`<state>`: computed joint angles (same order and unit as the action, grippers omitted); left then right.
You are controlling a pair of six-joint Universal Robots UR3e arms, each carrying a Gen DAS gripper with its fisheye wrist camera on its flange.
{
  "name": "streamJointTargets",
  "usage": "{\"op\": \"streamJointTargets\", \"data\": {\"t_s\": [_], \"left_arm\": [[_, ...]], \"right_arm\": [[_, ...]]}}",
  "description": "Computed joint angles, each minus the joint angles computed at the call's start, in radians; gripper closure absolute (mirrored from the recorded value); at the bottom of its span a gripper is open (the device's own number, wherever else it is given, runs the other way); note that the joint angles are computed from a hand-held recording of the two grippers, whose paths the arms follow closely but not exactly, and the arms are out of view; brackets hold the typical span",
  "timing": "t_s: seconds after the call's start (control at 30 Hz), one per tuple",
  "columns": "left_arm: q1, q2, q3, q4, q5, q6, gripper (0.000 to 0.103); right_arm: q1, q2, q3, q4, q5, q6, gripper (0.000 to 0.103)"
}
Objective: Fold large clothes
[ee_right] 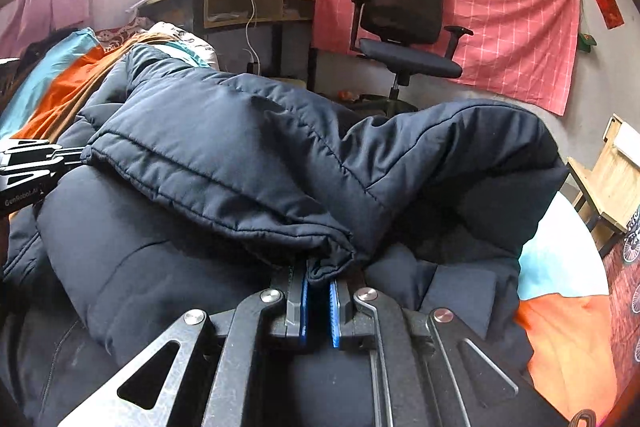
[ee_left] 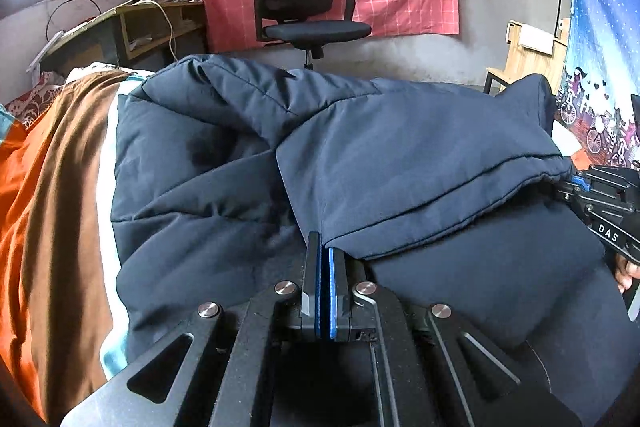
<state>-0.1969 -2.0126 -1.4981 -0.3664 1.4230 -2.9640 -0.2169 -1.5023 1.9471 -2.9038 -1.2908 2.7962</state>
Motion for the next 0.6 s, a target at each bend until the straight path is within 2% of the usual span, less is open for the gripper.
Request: {"op": "streamJointTargets", "data": {"t_s": [0.13,0.23,0.53,0.6], "left_arm": [[0.026,0.027,0.002,-0.036,-0.022,0.051,0.102],[0.037,0.035,0.025,-0.079,-0.048,0.052,0.102],[0.142,0.161,0.045,-0.209,-0.275,0.03,0.099],[0.147,0.137,0.104,-0.198,-0.32,-0.02,0.09]], "right_arm": [[-0.035,-0.058,0.045,0.006,0.046,-0.001,0.093],[-0.044,-0.094,0.058,0.018,0.046,-0.002,0.092],[-0.022,-0.088,0.034,0.034,0.003,-0.015,0.093],[-0.014,-0.079,0.029,0.028,-0.008,-0.004,0.093]]}}
